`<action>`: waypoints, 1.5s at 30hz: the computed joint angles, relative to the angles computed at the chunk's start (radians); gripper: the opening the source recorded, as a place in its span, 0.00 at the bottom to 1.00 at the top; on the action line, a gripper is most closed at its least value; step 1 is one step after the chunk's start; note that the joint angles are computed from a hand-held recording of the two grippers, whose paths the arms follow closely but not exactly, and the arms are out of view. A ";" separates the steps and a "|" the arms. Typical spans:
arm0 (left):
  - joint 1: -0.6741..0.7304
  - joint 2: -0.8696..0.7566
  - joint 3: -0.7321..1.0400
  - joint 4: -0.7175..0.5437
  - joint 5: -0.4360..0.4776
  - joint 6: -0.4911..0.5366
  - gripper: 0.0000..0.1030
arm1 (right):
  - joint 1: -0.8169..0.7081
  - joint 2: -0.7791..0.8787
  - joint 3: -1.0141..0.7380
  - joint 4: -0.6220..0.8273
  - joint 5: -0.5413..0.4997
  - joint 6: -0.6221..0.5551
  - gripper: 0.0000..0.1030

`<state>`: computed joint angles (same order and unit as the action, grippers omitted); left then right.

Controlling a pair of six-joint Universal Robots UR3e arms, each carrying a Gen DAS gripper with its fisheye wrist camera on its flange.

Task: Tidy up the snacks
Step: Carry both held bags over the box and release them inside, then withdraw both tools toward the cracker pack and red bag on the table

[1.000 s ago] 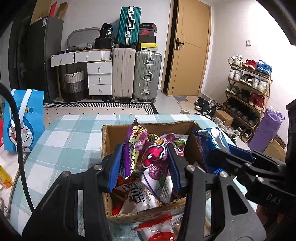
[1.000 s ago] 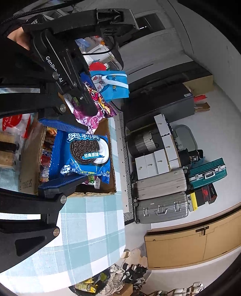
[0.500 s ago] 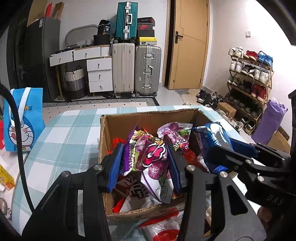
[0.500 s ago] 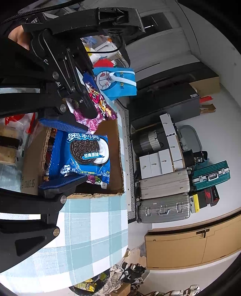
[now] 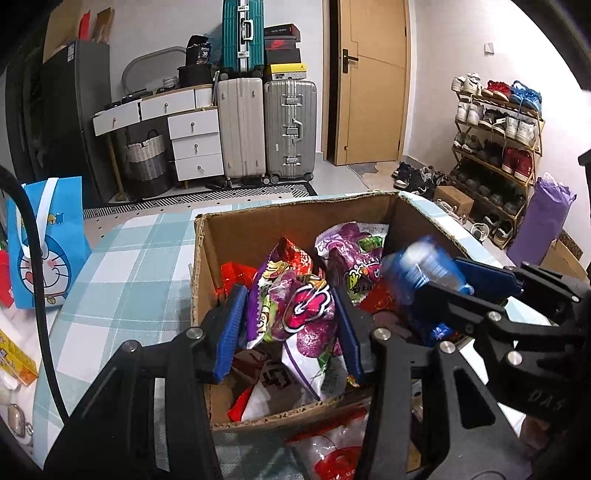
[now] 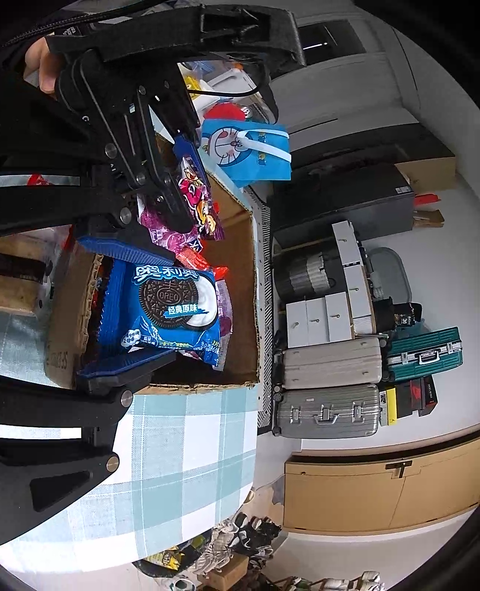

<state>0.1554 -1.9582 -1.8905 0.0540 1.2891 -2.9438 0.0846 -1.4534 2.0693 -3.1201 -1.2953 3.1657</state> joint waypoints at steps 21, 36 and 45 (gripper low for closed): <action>0.140 0.343 -0.277 -0.085 -0.150 0.095 0.99 | -0.078 -0.298 0.178 0.072 0.083 -0.055 0.98; 0.389 0.824 -0.622 -0.321 -0.316 0.263 0.99 | -0.191 -0.608 0.372 0.313 0.134 -0.117 0.99; 0.467 0.887 -0.732 -0.361 -0.347 0.354 0.99 | -0.147 -0.549 0.401 0.254 0.078 -0.114 0.99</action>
<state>0.6228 -1.0714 -2.6221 -0.3068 0.9419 -2.5895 -0.0620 -2.0021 2.4707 -2.8657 -1.2170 3.0514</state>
